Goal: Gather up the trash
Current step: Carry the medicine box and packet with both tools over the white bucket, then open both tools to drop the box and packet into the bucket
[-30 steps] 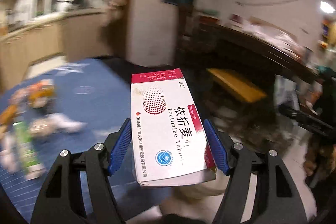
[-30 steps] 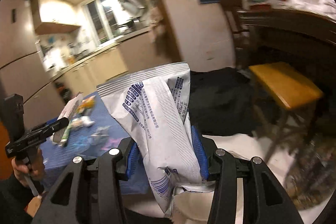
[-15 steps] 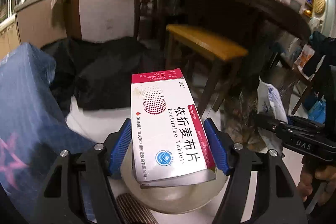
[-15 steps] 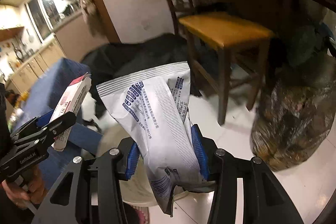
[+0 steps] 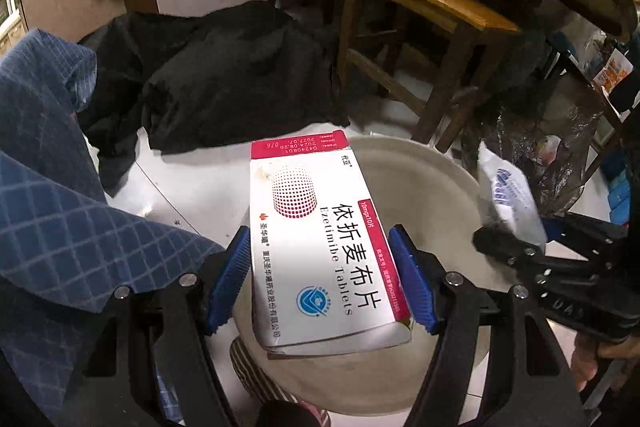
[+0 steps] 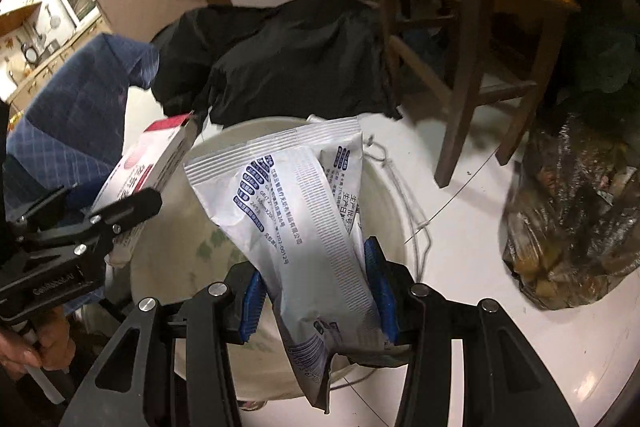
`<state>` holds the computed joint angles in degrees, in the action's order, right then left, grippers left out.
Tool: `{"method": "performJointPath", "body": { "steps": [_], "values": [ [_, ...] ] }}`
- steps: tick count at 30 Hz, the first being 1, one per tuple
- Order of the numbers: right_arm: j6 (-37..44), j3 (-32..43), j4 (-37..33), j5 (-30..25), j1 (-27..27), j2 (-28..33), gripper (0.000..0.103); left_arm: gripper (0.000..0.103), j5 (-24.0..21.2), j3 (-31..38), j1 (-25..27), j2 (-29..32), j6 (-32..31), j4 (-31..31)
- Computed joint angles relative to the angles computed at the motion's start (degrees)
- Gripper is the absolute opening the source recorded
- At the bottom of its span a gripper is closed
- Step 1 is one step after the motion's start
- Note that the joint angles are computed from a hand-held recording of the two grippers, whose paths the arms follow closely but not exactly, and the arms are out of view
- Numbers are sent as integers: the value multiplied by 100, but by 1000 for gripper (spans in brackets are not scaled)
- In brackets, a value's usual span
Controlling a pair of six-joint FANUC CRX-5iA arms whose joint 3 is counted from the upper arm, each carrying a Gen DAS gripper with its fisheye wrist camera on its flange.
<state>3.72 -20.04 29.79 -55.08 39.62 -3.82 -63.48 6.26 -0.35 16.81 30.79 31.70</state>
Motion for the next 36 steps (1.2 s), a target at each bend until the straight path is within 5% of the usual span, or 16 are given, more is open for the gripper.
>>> {"method": "performJointPath", "body": {
  "steps": [22,26,36],
  "values": [
    [293,352,-220,566,-230,271,49,67,396,99,-92,51,162,-546],
    [228,251,-191,634,-259,247,62,68,549,13,-94,20,78,-487],
    [-28,18,38,589,-212,79,63,76,526,-5,-95,37,-42,-351]
  ]
}}
